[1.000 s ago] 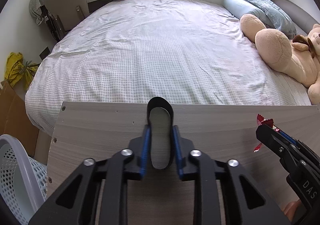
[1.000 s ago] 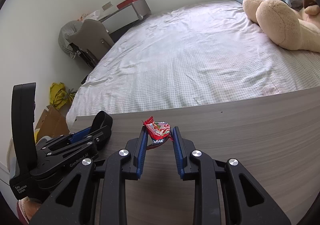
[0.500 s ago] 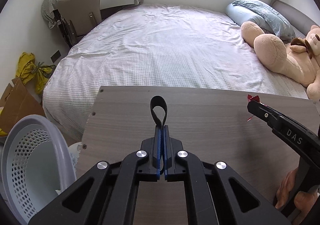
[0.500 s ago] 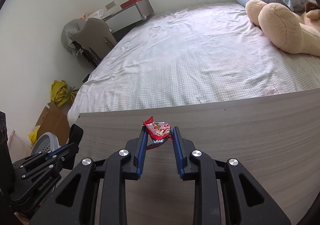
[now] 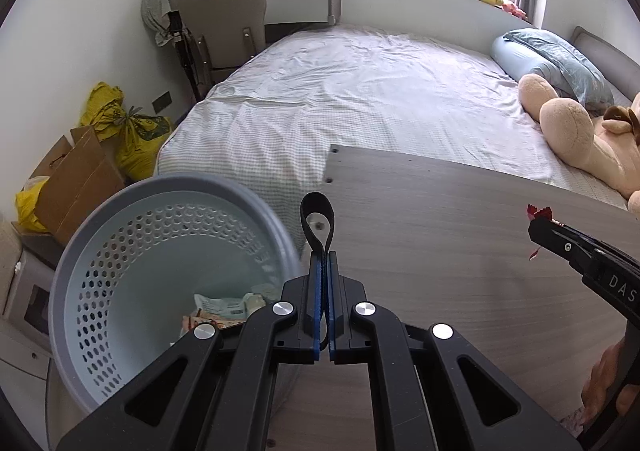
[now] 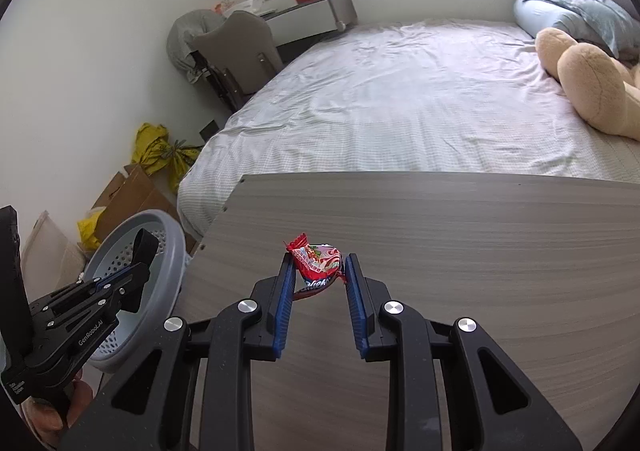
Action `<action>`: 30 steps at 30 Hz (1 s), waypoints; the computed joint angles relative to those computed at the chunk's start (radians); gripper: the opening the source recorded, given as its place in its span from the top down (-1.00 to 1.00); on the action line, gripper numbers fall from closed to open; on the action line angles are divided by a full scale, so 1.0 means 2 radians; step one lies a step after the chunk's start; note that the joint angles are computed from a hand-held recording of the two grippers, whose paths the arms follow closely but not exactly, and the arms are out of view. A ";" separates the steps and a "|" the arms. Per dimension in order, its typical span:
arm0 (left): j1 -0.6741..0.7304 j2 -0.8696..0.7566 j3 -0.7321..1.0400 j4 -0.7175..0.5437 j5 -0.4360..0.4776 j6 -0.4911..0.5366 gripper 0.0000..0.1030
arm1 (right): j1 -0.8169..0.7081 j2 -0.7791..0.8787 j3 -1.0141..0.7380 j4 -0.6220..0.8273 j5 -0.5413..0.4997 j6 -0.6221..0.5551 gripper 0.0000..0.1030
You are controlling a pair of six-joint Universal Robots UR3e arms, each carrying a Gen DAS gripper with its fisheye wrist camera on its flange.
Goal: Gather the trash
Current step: 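Carry the black band and candy wrapper over the grey basket, then open both grippers to drop the band and wrapper into the basket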
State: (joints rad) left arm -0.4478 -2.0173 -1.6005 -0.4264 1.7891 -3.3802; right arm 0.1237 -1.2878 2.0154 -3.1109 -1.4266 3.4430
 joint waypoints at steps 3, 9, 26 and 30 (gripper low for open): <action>0.023 0.036 -0.059 0.029 -0.004 0.004 0.95 | 0.040 0.024 -0.043 0.022 -0.012 0.006 0.51; 0.083 0.090 -0.146 0.053 -0.025 0.019 0.95 | 0.110 0.092 -0.163 0.082 -0.023 0.007 0.50; 0.196 0.140 -0.221 0.071 -0.053 0.057 0.87 | 0.188 0.281 -0.496 0.244 -0.007 -0.018 0.46; 0.201 0.147 -0.227 0.072 -0.051 0.054 0.50 | 0.192 0.294 -0.523 0.253 -0.009 -0.021 0.20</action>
